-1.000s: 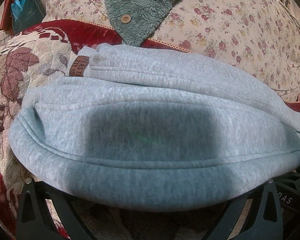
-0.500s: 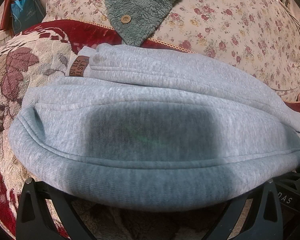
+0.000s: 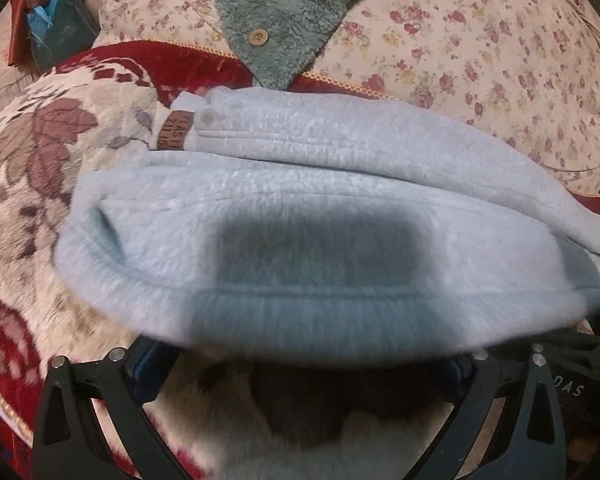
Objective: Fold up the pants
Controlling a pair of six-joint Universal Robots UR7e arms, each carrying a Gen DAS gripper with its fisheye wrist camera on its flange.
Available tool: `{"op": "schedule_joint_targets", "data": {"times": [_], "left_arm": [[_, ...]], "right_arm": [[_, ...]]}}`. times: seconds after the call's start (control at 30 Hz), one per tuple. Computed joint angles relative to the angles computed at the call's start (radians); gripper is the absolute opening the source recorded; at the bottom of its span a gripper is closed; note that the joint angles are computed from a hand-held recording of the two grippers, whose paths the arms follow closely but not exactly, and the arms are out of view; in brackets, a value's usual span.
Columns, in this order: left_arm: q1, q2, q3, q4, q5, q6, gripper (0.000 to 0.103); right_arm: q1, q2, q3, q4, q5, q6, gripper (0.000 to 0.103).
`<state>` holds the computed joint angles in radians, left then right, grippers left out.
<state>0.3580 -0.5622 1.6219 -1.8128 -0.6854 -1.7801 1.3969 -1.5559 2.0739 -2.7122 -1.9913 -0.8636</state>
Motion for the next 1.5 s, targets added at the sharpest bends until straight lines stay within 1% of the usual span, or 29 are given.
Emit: {"op": "schedule_joint_targets", "data": {"times": [0.07,0.13,0.17,0.2,0.23,0.3,0.33,0.37,0.4,0.47,0.6,0.7,0.9,1.07,1.5], "left_arm": [[-0.017,0.001,-0.007,0.012,-0.001,-0.001,0.103],[-0.038,0.003,-0.015,0.025,-0.004,0.005,0.103],[-0.046,0.002,-0.015,0.028,-0.002,0.006,0.103],[-0.057,-0.001,-0.014,0.033,0.000,-0.003,0.103],[-0.067,-0.007,-0.010,0.034,0.005,-0.015,0.103],[-0.084,-0.022,-0.004,0.034,0.012,-0.033,0.103],[-0.087,-0.027,-0.007,0.040,0.018,-0.035,0.103],[-0.093,-0.031,-0.010,0.048,0.025,-0.039,0.103],[-0.098,-0.035,-0.013,0.053,0.031,-0.036,0.103],[-0.105,-0.040,-0.021,0.059,0.035,-0.034,0.103],[-0.119,-0.033,-0.051,0.115,0.045,-0.065,0.103],[-0.125,-0.025,-0.066,0.130,0.047,-0.073,0.103],[-0.128,-0.007,-0.097,0.178,0.049,-0.100,0.103],[-0.127,-0.008,-0.090,0.174,0.040,-0.111,0.103],[-0.121,-0.009,-0.082,0.155,0.023,-0.102,0.103]], "right_arm": [[-0.004,-0.034,0.003,0.051,0.004,-0.005,0.102],[-0.015,-0.080,0.003,0.131,0.020,0.015,0.102],[-0.026,-0.108,0.002,0.182,0.047,0.018,0.102],[-0.037,-0.138,0.002,0.229,0.079,0.004,0.102],[-0.044,-0.166,0.008,0.254,0.104,-0.027,0.102],[-0.052,-0.225,0.033,0.249,0.151,-0.113,0.102],[-0.055,-0.250,0.042,0.244,0.173,-0.145,0.101],[-0.058,-0.269,0.042,0.257,0.193,-0.154,0.101],[-0.064,-0.289,0.033,0.287,0.221,-0.151,0.101],[-0.065,-0.308,0.018,0.318,0.252,-0.138,0.101],[-0.053,-0.338,0.014,0.321,0.293,-0.132,0.102],[-0.046,-0.340,0.000,0.355,0.298,-0.118,0.102],[-0.062,-0.358,-0.004,0.384,0.307,-0.131,0.102],[-0.072,-0.361,0.002,0.369,0.290,-0.150,0.102],[-0.097,-0.345,-0.010,0.365,0.271,-0.113,0.102]]}}
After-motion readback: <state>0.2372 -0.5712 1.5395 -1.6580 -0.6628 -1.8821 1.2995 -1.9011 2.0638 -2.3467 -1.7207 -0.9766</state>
